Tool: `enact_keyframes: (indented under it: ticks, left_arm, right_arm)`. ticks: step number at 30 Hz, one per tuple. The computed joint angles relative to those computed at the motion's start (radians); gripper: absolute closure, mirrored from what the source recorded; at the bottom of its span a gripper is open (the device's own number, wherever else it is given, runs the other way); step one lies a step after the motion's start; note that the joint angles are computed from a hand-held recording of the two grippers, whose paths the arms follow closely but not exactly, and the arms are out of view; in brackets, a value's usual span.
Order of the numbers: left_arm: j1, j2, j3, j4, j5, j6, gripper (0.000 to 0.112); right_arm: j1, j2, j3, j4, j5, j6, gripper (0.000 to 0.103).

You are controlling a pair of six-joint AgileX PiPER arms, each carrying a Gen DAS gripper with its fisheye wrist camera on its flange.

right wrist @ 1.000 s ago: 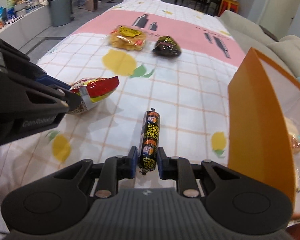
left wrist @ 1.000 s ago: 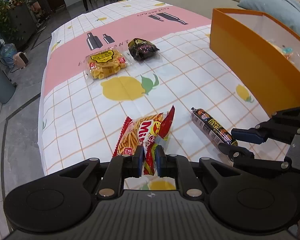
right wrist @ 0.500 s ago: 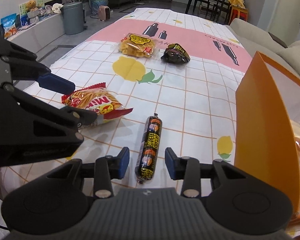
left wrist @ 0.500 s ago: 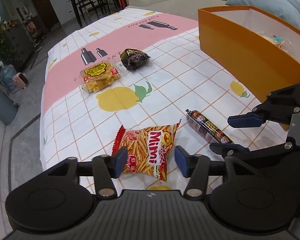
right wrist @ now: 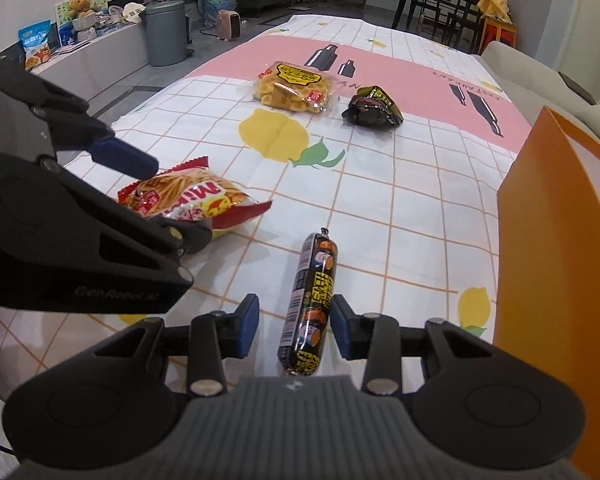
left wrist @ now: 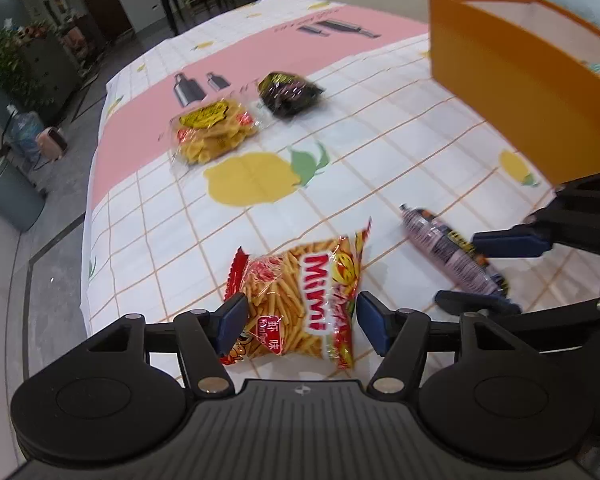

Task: Organize snacks
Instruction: 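Grasp the red Mimi chip bag with the left tool while the right tool holds the sausage, then carry the Mimi bag and sausage into the orange box with both tools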

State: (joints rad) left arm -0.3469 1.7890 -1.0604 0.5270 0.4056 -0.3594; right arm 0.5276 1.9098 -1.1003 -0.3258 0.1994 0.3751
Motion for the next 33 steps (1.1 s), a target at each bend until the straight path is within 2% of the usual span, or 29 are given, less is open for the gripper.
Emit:
enact_keyframes:
  ticks: [4,7,9,11,12,13,15,18,22,29,33]
  left_arm:
    - [-0.002,0.030,-0.016,0.053,0.017,-0.059,0.032]
    - [-0.003,0.046,-0.023,0.084,0.027,-0.093,0.032]
    - [0.003,0.052,-0.027,0.078,0.025,-0.092,0.032]
    - [0.005,0.052,-0.028,0.095,0.024,-0.120,0.042]
    - [0.005,0.051,-0.029,0.107,0.025,-0.136,0.051]
    - [0.006,0.046,-0.024,0.121,0.022,-0.155,0.054]
    - [0.012,0.044,-0.025,0.105,0.013,-0.144,0.058]
    - [0.000,0.035,-0.015,0.157,0.013,-0.187,0.065]
    - [-0.012,0.023,-0.008,0.183,0.025,-0.209,0.071]
    - [-0.006,-0.041,0.015,0.084,0.015,-0.122,0.076]
    - [-0.013,-0.078,0.017,0.035,0.040,-0.097,0.076]
  right_arm:
    - [-0.013,0.024,-0.024,0.088,0.014,-0.062,0.065]
    - [-0.028,0.034,-0.030,0.194,0.010,-0.144,0.065]
    - [-0.029,0.038,-0.034,0.206,0.007,-0.153,0.065]
    - [-0.025,0.041,-0.035,0.174,0.005,-0.124,0.070]
    - [-0.022,0.041,-0.035,0.144,0.005,-0.094,0.073]
    - [-0.020,0.041,-0.037,0.128,0.007,-0.080,0.078]
    - [-0.022,0.043,-0.043,0.145,0.014,-0.092,0.079]
    - [-0.030,0.041,-0.048,0.198,0.022,-0.131,0.080]
    - [-0.036,0.038,-0.052,0.224,0.037,-0.141,0.081]
    - [-0.036,-0.013,-0.027,0.161,0.040,-0.066,0.082]
    - [-0.029,-0.052,-0.004,0.111,0.042,-0.019,0.082]
